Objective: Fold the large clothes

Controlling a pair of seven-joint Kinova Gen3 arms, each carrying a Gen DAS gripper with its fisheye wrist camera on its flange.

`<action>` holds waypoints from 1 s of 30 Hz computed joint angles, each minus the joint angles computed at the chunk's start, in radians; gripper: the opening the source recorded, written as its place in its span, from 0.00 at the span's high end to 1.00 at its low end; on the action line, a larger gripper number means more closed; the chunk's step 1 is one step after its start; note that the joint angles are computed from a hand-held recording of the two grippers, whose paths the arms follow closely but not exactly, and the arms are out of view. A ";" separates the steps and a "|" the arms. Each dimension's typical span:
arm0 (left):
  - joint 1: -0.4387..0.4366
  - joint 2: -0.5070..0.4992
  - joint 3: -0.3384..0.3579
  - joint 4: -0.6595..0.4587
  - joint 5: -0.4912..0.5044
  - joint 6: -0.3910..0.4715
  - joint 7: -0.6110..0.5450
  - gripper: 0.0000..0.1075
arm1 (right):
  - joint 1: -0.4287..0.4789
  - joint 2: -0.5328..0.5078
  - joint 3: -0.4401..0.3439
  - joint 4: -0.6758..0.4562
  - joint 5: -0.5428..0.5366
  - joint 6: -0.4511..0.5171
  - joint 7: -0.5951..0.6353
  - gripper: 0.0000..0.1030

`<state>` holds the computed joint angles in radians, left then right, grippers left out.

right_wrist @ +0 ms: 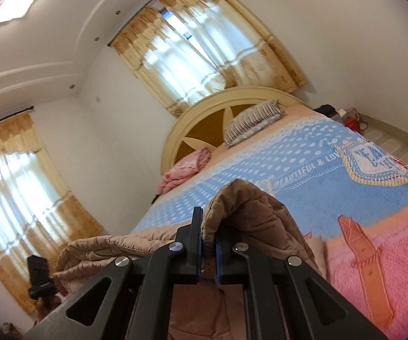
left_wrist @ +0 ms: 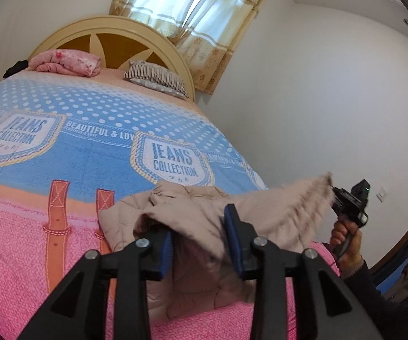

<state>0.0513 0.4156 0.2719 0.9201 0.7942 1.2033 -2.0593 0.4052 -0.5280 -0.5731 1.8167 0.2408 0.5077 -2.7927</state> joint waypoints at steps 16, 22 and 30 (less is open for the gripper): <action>0.425 -0.038 -0.371 0.087 -0.390 -0.390 0.137 0.06 | 0.059 0.423 -0.127 -0.029 0.417 -0.034 -0.298 0.95; 0.703 0.007 -0.445 0.147 -0.634 -0.540 0.221 0.06 | 0.026 0.540 -0.149 -0.066 0.586 0.047 -0.447 0.95; 1.023 0.250 -0.763 -0.042 -0.956 -0.455 0.491 0.05 | -0.122 0.586 -0.083 -0.157 0.643 0.222 -0.459 0.54</action>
<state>1.0747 0.6659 -0.4915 0.8781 -0.1616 0.7487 -1.5682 0.2830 0.0582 -0.6565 1.6597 0.8841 0.7293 -3.2515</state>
